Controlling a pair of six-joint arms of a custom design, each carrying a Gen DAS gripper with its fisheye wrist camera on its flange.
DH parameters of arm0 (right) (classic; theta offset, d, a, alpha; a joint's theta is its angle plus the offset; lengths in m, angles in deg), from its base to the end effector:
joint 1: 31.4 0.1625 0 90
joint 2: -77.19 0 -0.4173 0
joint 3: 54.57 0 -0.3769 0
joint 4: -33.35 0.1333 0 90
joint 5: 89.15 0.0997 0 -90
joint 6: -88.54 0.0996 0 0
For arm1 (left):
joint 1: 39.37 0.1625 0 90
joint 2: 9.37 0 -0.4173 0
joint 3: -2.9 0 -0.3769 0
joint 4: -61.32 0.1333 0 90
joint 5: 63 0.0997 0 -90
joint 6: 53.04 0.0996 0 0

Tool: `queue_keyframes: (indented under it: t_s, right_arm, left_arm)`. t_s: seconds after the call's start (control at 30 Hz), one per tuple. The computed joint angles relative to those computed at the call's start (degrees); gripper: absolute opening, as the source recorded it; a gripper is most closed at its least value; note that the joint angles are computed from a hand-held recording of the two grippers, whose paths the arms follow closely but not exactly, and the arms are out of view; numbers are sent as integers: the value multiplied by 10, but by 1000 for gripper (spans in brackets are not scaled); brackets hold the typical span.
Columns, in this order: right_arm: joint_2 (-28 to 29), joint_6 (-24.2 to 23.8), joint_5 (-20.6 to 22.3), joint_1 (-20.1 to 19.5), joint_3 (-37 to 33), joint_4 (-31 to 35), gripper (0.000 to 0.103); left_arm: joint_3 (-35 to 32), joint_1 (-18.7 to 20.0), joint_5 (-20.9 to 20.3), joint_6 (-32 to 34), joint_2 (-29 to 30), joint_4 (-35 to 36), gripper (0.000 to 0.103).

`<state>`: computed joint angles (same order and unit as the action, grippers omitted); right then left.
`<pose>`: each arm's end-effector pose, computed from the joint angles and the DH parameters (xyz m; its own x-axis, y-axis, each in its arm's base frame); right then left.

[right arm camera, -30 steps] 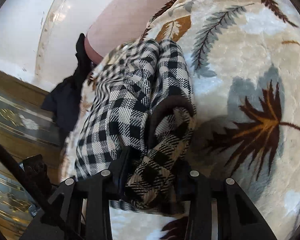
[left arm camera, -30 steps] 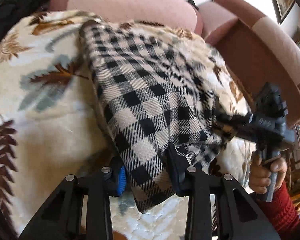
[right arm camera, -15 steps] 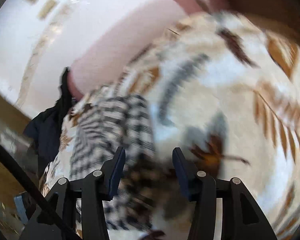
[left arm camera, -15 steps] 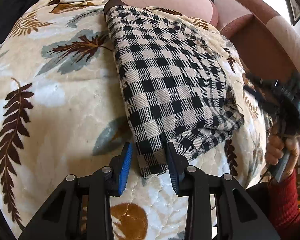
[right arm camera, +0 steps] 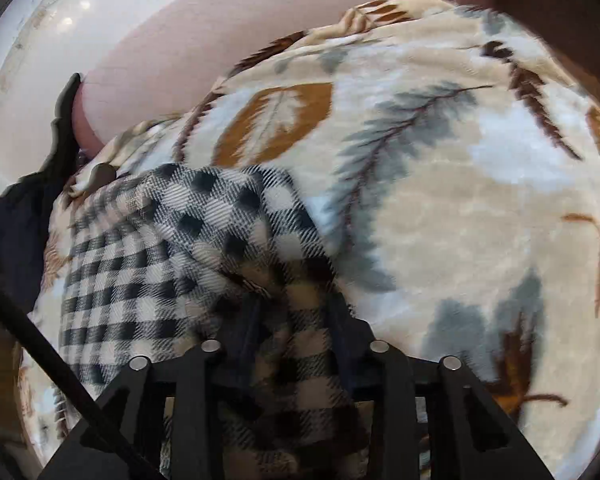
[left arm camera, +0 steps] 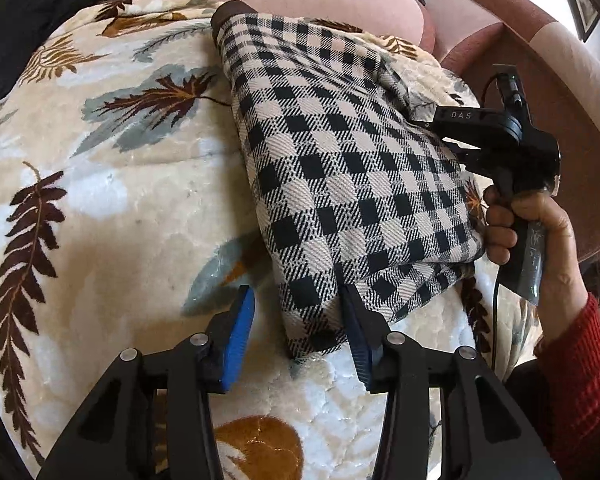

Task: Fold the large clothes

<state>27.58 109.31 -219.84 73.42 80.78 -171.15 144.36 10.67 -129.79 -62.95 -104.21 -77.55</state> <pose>0.1741 -0.3906 0.0862 -0.8399 0.4027 0.3638 0.0787 0.7536 -0.6526 -0.0777 -0.3614 0.2168 -0.8142 0.4380 -0.3812 0.5092 0.8540 -0.1064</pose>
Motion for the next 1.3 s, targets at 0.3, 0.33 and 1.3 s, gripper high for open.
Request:
queue_keyframes:
  t_s: [0.3,0.33,1.3]
  right_arm:
    - [46,-72,-119,121,-35,-84,44]
    - [50,-74,-101,132,-41,-83,44]
    - [37,117,88,270,122,-58,55]
  left_arm:
    - [27,-58,73,-18,-106,38,50]
    - [32,-61,90,-24,-117,31,51]
    - [69,-443,476,-472,-449,612,87]
